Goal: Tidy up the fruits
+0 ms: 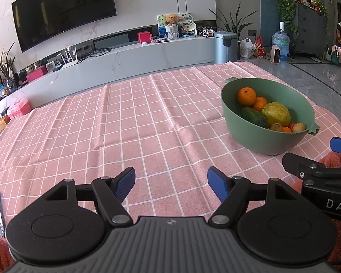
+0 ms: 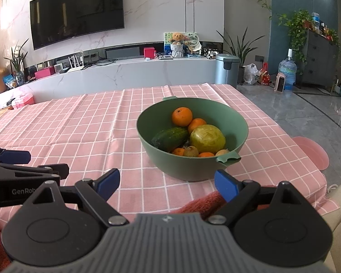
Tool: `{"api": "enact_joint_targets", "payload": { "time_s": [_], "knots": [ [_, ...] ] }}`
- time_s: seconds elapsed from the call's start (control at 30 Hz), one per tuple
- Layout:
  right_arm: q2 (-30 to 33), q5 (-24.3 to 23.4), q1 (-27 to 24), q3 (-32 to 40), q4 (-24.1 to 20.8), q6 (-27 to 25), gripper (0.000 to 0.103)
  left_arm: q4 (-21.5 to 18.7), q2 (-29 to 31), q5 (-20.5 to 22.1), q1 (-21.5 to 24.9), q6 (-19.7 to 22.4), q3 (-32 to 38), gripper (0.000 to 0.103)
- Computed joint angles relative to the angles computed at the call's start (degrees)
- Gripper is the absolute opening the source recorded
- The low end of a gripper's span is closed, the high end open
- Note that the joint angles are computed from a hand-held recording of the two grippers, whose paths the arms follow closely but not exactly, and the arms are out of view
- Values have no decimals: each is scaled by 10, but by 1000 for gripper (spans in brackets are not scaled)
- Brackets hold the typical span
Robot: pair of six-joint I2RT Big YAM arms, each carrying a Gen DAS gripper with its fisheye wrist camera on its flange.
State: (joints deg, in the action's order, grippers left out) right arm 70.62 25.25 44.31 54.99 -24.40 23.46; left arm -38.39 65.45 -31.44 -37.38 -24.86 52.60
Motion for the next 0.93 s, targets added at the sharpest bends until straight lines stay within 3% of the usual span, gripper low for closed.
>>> {"api": "enact_joint_targets", "payload": {
  "time_s": [0.93],
  "knots": [
    [0, 0, 0, 1, -1, 0, 87, 13, -8, -10, -2, 7, -2, 85]
  ]
}}
